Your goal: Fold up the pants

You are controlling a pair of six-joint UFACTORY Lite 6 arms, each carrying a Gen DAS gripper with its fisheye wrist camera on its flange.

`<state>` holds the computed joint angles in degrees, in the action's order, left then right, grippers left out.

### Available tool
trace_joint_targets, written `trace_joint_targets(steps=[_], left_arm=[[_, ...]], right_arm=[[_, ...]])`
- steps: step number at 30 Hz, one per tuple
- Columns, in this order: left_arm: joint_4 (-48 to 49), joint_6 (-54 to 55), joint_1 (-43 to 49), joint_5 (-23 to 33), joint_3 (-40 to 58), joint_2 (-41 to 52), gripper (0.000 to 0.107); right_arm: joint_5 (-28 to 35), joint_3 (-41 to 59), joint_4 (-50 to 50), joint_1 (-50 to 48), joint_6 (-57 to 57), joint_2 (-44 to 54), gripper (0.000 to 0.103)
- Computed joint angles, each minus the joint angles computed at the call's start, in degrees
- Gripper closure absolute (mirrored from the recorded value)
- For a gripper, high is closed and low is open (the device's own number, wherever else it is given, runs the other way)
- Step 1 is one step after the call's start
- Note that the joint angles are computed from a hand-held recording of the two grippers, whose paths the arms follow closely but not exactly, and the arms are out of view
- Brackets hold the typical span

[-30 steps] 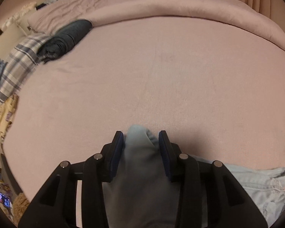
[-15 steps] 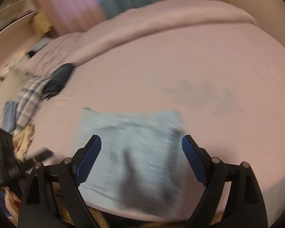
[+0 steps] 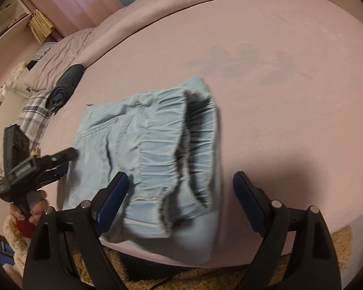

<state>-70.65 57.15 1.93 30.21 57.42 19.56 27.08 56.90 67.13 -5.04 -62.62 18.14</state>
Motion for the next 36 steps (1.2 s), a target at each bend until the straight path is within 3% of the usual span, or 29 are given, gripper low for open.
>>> trace_joint_targets(steps=[3,5,7,10,12,13,14,17,26,31,36], left_arm=[[2.5,-0.5,-3.2,-2.7,-0.5,-0.8,0.027],[6.0,-2.8,-5.1,-3.8,-1.1,-1.9,0.037],[9.8,-6.2,-7.0,-5.0,-1.6,-3.0,0.053],[10.4,-8.2,-9.0,-6.8,-2.5,-3.9,0.066],[8.2,-7.8,-9.5,-6.4,-2.7,-4.3,0.076],[7.5,-7.9,-9.8,-7.0,-3.7,-5.3,0.08],[7.2,-8.1,-10.5,-7.9,-4.2,-5.8,0.081],[9.1,-10.7,-12.2,-10.4,-5.3,-7.6,0.085],[7.2,-6.8,-10.9,-5.5,-7.3,-15.0,0.087],[6.8,-7.1,-11.1,-3.8,-4.7,-15.6,0.087],[7.1,-8.2,-8.3,-1.3,-0.2,-16.7,0.087]], right_arm=[[-2.8,-1.0,1.1,2.4,-1.7,0.0,0.012],[-4.5,-1.6,3.8,3.7,-3.1,0.0,0.012],[-5.4,-1.9,5.9,3.6,-3.3,0.0,0.012],[-8.8,-2.0,7.4,6.4,-6.2,0.2,0.014],[-10.2,-2.8,12.7,7.2,-11.0,0.1,0.019],[-10.2,-3.1,14.2,7.3,-12.6,-0.3,0.026],[-10.0,-3.3,15.2,7.3,-13.8,-0.6,0.036],[-9.0,-3.4,16.3,6.6,-14.9,-1.2,0.048],[-8.6,-5.6,16.1,6.1,-14.0,-6.5,0.061],[-9.5,-5.8,14.1,7.1,-10.7,-10.9,0.062],[-8.6,0.9,4.8,8.3,-1.4,-10.8,0.062]])
